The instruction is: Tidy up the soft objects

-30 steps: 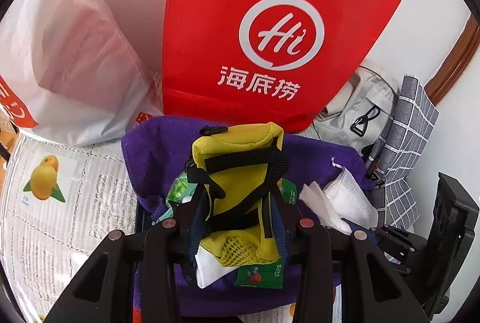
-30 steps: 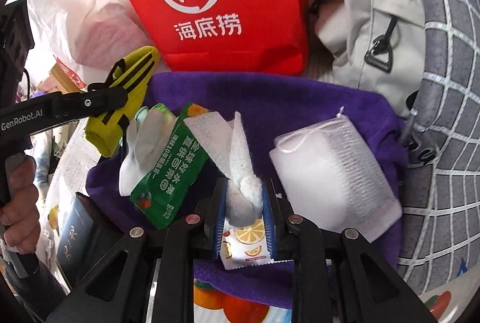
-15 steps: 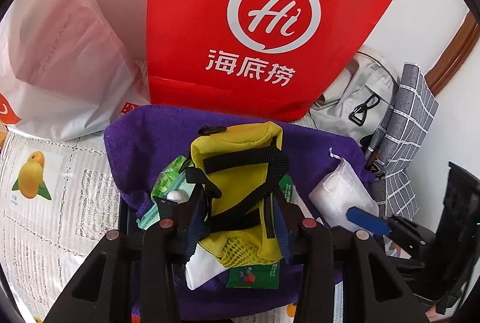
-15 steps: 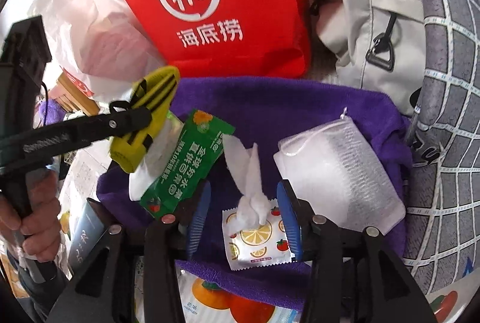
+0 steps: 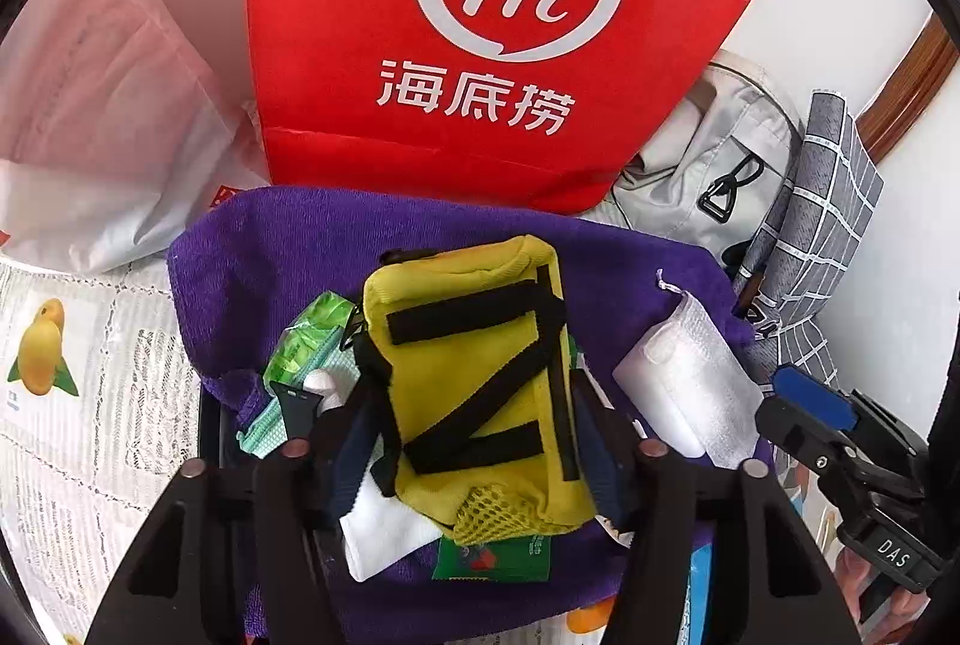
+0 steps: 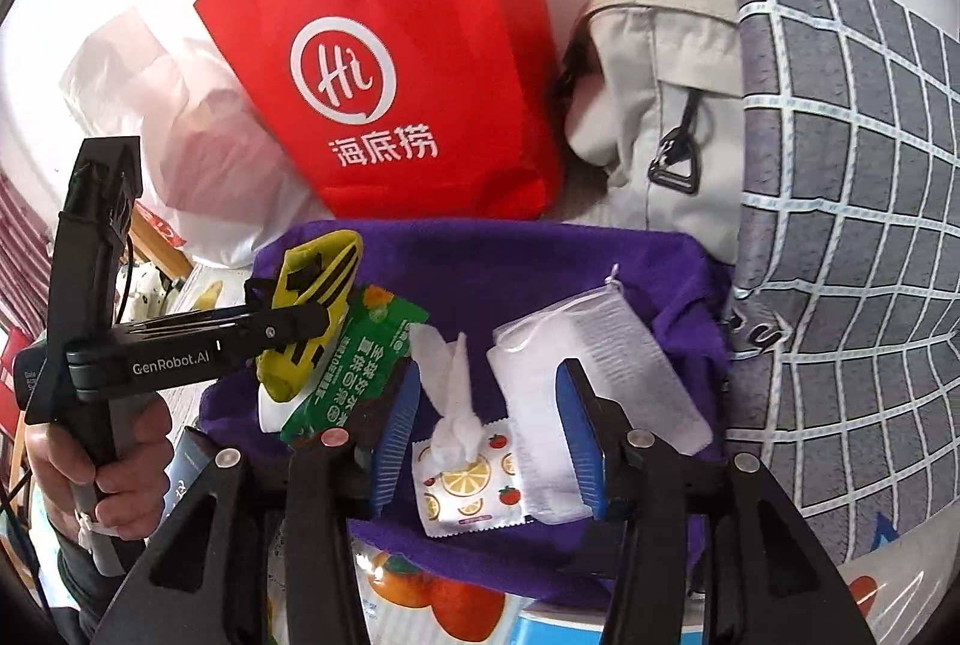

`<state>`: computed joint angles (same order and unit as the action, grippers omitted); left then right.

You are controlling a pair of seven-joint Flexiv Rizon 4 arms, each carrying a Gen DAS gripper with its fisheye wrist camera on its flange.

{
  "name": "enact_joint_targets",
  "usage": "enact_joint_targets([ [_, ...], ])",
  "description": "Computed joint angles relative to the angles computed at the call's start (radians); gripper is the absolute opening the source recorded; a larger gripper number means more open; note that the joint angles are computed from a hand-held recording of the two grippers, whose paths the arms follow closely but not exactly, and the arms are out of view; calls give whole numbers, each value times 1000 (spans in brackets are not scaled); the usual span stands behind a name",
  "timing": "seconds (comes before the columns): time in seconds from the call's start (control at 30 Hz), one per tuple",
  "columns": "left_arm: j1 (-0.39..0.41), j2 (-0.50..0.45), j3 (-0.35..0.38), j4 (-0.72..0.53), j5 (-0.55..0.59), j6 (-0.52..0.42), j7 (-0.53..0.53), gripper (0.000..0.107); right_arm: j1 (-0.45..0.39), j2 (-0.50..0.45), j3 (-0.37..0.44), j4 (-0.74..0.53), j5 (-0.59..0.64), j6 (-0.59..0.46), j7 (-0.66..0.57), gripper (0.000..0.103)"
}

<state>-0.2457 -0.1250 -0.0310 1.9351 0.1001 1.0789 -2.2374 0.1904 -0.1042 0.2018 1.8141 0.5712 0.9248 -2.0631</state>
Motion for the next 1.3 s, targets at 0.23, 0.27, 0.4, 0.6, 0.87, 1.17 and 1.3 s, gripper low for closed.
enact_joint_targets([
  [0.23,-9,-5,4,-26,35,-47,-44,74,-4,19,-4,13,-1,27,-15,47],
  [0.27,-9,-5,4,-30,41,-56,-45,75,-5,21,-5,12,4,25,-20,47],
  [0.4,-10,9,4,-33,58,-70,-57,75,-8,30,-13,13,7,33,-25,47],
  [0.6,-18,33,-10,-55,98,-126,-77,75,-12,54,-24,18,2,42,-9,48],
  [0.87,-42,113,-46,-36,121,-174,-112,75,-7,140,-44,93,-75,44,80,62],
  [1.17,-73,268,-135,-5,217,-316,-263,83,10,328,-80,240,-139,4,166,71],
  [1.3,-84,343,-202,-1,268,-405,-350,88,12,454,-83,342,-186,32,218,90],
])
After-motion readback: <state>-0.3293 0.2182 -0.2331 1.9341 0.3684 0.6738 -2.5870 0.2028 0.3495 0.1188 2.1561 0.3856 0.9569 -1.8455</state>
